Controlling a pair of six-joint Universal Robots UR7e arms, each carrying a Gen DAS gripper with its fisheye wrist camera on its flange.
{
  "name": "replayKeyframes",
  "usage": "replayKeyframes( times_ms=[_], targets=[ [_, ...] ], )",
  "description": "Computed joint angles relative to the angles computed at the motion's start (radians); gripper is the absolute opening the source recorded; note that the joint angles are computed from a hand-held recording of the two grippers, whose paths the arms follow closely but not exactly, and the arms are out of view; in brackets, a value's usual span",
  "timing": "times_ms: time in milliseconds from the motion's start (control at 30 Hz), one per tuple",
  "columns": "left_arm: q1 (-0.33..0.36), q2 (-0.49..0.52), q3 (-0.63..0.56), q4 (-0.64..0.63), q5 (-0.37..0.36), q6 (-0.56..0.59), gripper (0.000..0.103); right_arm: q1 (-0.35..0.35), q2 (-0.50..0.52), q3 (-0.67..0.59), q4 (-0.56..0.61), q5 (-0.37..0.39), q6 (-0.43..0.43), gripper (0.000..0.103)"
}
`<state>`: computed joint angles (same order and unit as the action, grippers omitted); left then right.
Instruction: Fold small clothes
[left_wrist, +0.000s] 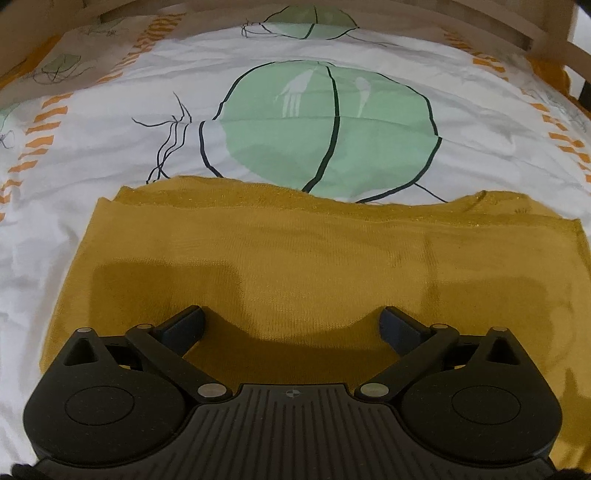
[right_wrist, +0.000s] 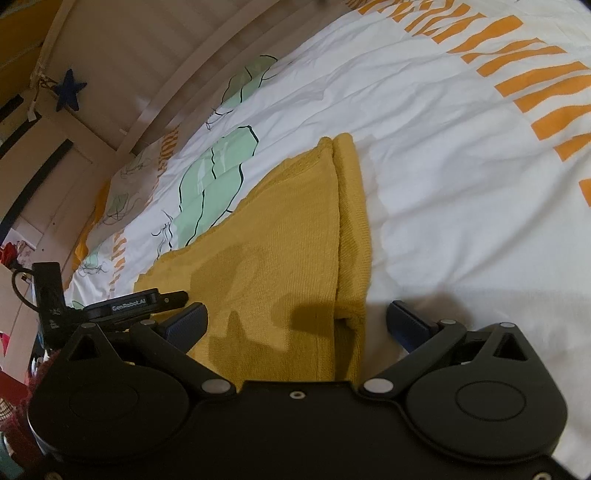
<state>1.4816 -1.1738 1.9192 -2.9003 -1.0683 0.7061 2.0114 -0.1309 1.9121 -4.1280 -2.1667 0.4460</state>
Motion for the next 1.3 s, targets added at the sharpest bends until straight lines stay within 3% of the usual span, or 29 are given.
replayKeyframes(
  times_ms=[167, 467, 733, 933, 1300],
  targets=[
    [0.006, 0.005, -0.001, -0.008, -0.013, 0.008, 0.103, -0.005, 0.005, 0.002, -0.028, 0.011, 0.001, 0.103],
    [0.003, 0.007, -0.004, -0.003, -0.004, 0.009, 0.103, -0.047, 0.063, -0.022, -0.214, 0.098, -0.033, 0.103],
    [0.003, 0.009, -0.001, -0.012, -0.002, 0.012, 0.103, -0.055, 0.075, -0.040, -0.230, 0.130, -0.067, 0.103],
    [0.006, -0.004, -0.019, 0.046, -0.010, -0.003, 0.103, -0.070, 0.064, -0.020, -0.237, 0.167, -0.045, 0.103],
    [0.027, -0.126, 0.068, 0.092, -0.050, 0.047, 0.102, -0.077, 0.056, -0.003, -0.236, 0.190, -0.037, 0.103]
  ],
)
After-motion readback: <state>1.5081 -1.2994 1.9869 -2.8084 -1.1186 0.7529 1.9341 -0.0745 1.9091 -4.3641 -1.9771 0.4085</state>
